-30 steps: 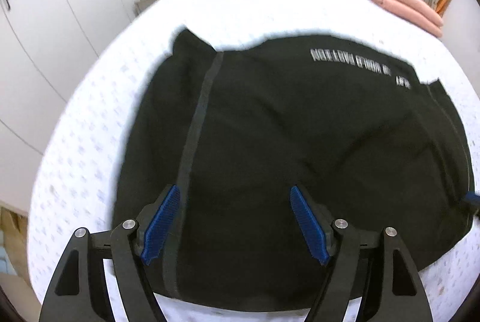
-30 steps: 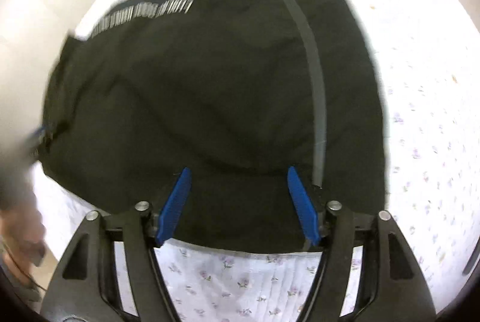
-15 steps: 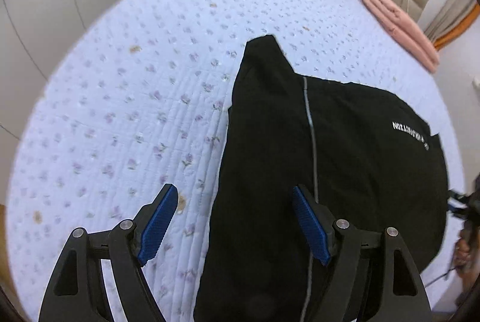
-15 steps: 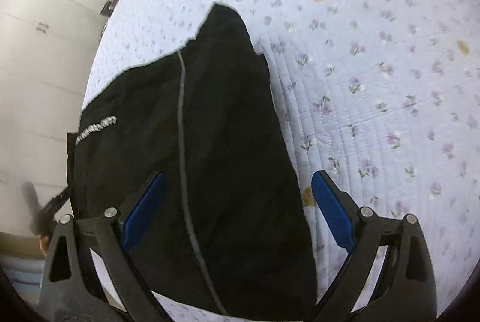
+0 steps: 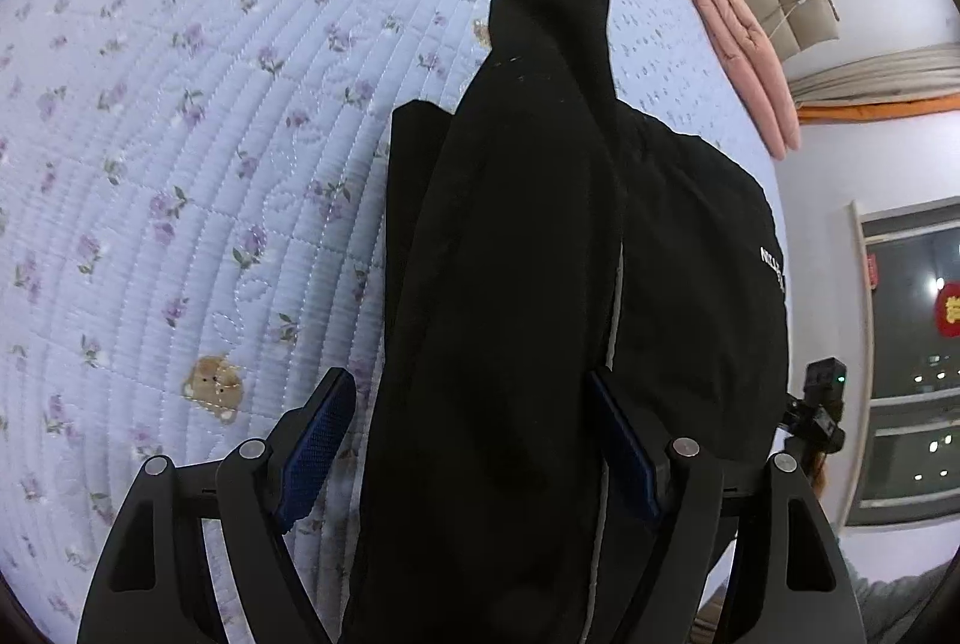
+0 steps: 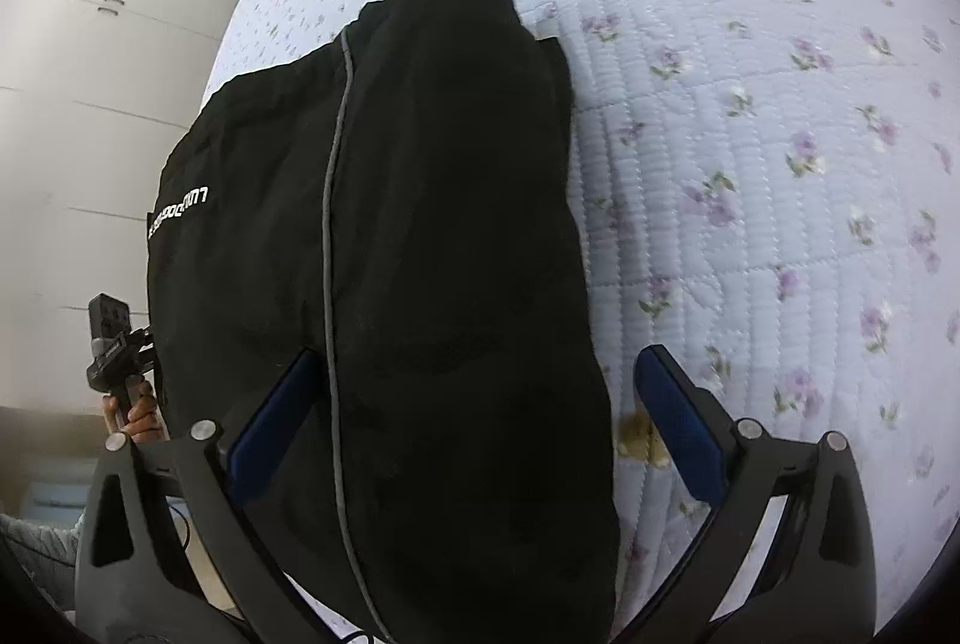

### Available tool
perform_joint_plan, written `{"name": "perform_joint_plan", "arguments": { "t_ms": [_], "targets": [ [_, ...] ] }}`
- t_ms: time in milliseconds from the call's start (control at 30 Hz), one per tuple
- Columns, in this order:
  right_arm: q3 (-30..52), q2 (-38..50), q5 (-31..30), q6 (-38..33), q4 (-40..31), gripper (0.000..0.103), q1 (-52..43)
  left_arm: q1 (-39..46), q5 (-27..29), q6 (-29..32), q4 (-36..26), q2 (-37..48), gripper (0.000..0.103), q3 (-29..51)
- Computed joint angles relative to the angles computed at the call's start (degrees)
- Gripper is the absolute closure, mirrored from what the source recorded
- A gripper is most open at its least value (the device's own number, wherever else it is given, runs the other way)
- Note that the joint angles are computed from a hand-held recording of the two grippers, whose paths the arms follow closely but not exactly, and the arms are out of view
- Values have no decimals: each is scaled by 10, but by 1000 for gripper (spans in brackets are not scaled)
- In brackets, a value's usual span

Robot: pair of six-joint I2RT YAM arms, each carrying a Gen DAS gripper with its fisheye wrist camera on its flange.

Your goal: Fold large clothes

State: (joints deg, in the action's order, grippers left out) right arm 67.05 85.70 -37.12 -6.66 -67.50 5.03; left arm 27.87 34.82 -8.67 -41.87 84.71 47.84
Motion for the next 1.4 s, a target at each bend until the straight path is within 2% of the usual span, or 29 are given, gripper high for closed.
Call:
{"name": "perform_joint_plan", "arguments": {
  "t_ms": [100,133,233,300,400,600,700,733,767,800,833,867,933,1000,1067,1167,1267,1400],
  "targets": [
    [10,16,-22,-12,-7,0,4,20,43,11,9,25,23,-12],
    [11,15,-30,-23,-18,0,3,42,69,33,-11,24,24,-18],
    [23,38,-64,-106,-76,0,6,52,105,105,-60,26,25,-11],
    [34,57,-75,-157,-112,0,19,57,114,128,-85,26,25,-5],
    [28,65,-85,-152,-92,0,31,76,139,143,-88,61,25,-8],
    [0,59,-130,-94,-10,2,49,72,196,98,-27,97,24,-38],
    [-1,50,-124,-82,4,18,54,49,180,26,10,63,24,-54],
    [0,48,-126,-84,-1,28,48,32,165,-9,25,40,25,-59],
    [-5,40,-125,-73,8,38,48,16,141,-36,36,12,31,-67],
    [-11,29,-123,-64,16,41,51,-1,118,-56,42,-16,38,-72],
    [-18,18,-116,-43,34,47,63,-23,84,-76,44,-58,54,-77],
    [-24,3,-107,-27,48,55,73,-44,55,-89,40,-88,64,-78],
    [-22,-46,-81,9,60,65,104,-95,-7,-113,19,-153,72,-70],
    [-8,-82,-58,27,56,69,120,-120,-28,-130,-2,-201,76,-60],
    [-8,-133,-40,68,63,73,142,-126,-15,-144,-29,-254,78,-40],
    [-17,-190,-53,130,79,74,149,-147,-8,-148,-78,-299,79,14],
    [6,-253,1,198,69,75,210,-158,-2,-127,-150,-336,79,84],
    [72,-307,65,278,25,75,289,-106,41,-58,-276,-361,79,184]
  ]
}}
